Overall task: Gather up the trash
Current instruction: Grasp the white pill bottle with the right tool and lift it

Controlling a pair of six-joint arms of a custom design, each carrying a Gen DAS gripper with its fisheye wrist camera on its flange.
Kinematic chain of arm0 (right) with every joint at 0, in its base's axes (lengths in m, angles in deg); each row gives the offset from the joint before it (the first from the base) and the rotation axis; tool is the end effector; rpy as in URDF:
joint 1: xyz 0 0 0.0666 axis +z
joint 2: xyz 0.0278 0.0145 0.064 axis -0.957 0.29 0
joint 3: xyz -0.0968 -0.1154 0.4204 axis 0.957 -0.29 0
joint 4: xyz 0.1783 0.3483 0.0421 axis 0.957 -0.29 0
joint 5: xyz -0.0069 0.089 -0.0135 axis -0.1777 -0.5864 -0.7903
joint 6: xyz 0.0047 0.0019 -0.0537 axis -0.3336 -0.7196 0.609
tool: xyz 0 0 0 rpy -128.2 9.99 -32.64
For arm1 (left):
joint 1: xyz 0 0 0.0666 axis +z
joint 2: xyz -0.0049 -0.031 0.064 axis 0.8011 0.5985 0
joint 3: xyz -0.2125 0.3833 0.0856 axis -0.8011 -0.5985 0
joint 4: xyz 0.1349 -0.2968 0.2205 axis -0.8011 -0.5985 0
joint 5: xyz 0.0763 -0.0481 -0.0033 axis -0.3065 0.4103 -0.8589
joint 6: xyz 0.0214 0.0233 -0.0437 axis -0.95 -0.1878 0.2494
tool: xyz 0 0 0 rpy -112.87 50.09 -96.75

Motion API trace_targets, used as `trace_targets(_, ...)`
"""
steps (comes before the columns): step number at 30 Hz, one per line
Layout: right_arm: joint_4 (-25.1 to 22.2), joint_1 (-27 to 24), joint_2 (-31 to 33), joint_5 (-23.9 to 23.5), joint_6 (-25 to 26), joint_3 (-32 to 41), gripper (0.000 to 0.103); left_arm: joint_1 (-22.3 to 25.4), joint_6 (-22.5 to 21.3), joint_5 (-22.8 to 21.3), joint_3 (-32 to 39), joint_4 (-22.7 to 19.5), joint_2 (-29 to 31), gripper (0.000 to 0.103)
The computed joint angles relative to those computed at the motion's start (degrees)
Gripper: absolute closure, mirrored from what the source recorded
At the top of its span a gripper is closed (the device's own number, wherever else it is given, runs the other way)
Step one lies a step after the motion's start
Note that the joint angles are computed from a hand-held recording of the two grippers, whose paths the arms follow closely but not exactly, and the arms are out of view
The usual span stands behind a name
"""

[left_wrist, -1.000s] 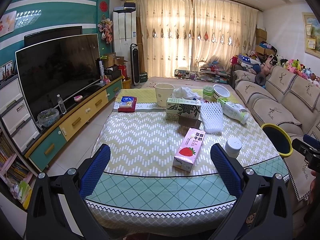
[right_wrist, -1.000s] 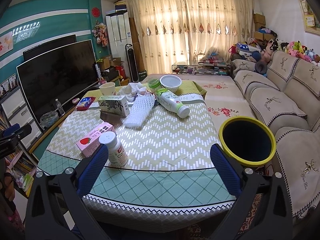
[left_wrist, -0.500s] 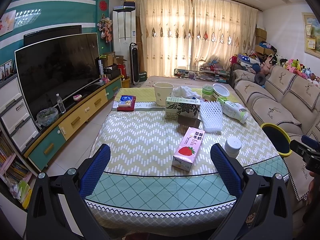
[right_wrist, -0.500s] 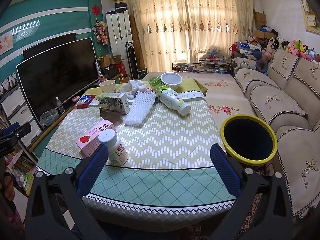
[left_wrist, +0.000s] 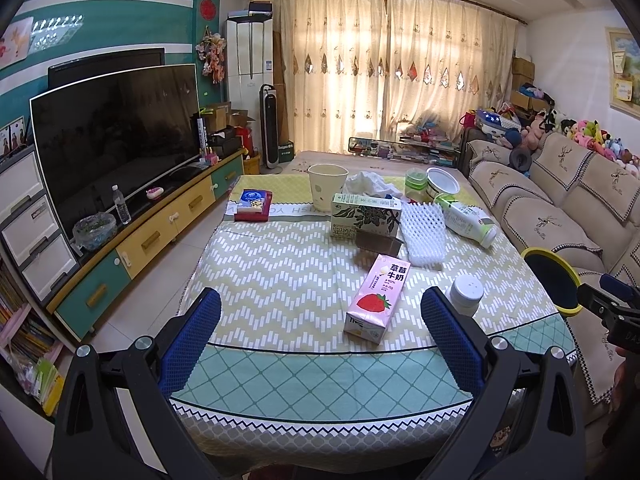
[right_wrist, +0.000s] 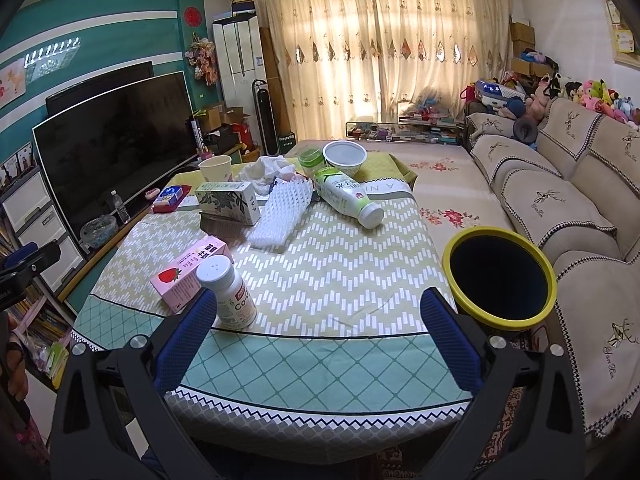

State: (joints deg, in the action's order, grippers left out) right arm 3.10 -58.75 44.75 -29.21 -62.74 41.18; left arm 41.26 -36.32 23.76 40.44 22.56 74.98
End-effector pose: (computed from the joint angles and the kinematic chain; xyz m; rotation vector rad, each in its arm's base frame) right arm 0.6652 0.1845 0.4784 -0.6738 2.1163 0.4902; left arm 0.4489 -0.0738 0.5035 -0.6240 2.0718 0.3473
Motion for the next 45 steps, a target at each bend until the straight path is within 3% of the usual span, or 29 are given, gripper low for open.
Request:
trace_targets(20, -4.02, 1.11, 2.56, 0.24, 1.04, 3.82, 0.006, 1.52, 0.29, 1.28, 0.03, -0.23, 0.56, 0.004)
trace_targets(28, -8.53, 4.3, 6.42, -3.23, 5.7, 8.13, 0.006, 4.0, 1.4, 0.64, -1.41, 0.95, 0.61, 0.004)
trace_targets(36, -17.64, 7.47, 13.78, -3.38, 7.1, 18.94, 0.033, 7.03, 0.5, 3.88, -1.58, 2.28, 2.85, 0.004)
trace_targets(45, -22.11, 8.91, 17.76, -2.53, 8.56, 25.21, 0.057, 8.99, 0.18, 7.42, -0.72, 2.66, 5.64, 0.004)
